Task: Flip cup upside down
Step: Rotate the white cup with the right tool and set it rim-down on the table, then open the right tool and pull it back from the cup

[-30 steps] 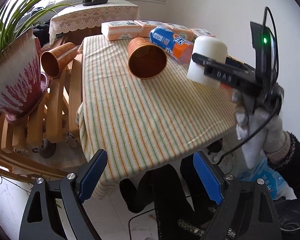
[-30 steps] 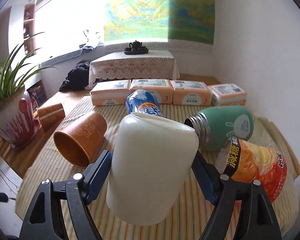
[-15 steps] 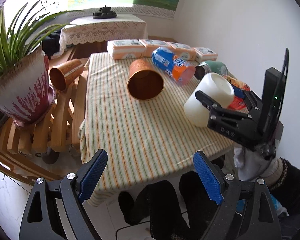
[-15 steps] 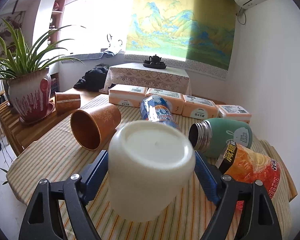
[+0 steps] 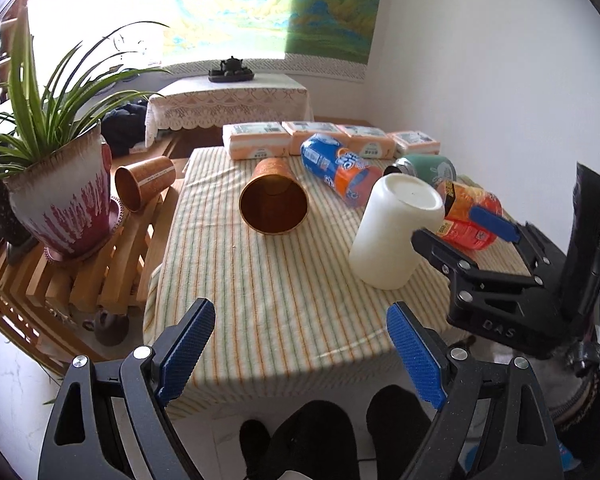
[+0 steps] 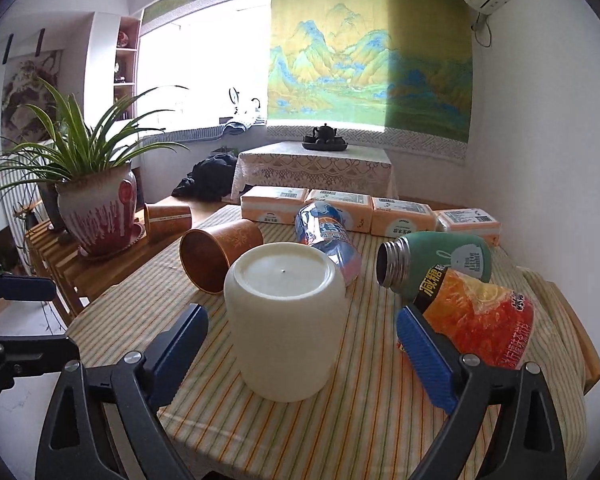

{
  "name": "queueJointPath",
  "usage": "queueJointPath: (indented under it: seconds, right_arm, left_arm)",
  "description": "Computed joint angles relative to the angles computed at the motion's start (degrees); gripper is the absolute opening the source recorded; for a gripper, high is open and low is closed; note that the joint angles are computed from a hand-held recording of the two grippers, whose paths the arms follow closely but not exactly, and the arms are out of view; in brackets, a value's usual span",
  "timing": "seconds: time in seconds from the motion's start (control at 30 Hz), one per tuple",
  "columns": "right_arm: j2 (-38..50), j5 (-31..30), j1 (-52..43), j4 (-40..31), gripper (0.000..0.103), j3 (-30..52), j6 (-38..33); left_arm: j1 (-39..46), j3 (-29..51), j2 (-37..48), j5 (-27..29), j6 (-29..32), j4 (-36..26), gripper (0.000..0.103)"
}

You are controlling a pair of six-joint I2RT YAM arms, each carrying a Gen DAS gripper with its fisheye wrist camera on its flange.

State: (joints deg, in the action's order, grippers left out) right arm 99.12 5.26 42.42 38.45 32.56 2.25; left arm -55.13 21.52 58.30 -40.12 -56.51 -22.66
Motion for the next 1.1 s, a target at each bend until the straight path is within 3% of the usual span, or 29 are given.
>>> queueJointPath:
  seconds: [0.23, 0.7, 0.77, 0.97, 1.1]
  right_arm:
    - [-7.34, -0.27, -2.66, 2.62, 0.094, -7.84, 1.18]
    - [-14.28, -5.17, -5.82, 2.66, 0.094, -16.08, 5.61]
    - [-15.16, -5.40, -5.92, 2.62, 0.094, -16.99, 6.06]
    - [-18.94, -0.44, -5.13, 2.02, 0.094, -19.25, 7.38]
    - [-21.25, 2.87, -5.61, 2.58, 0.094, -20.19, 7.87]
  left_arm:
    - [-7.37, 3.74, 7.93, -11.49, -9.87, -1.35, 0.090]
    - [-12.83, 8.95, 16.96, -18.36, -25.67, -13.98, 0.091]
    - [-13.84, 10.16, 18.92, -20.02, -27.73, -15.54, 0.095]
    - [-17.65, 15.98, 28.11, -26.89, -40.09, -24.76, 0.100]
    - [-17.42, 16.36, 29.30, -28.58, -39.83, -21.87, 0.102]
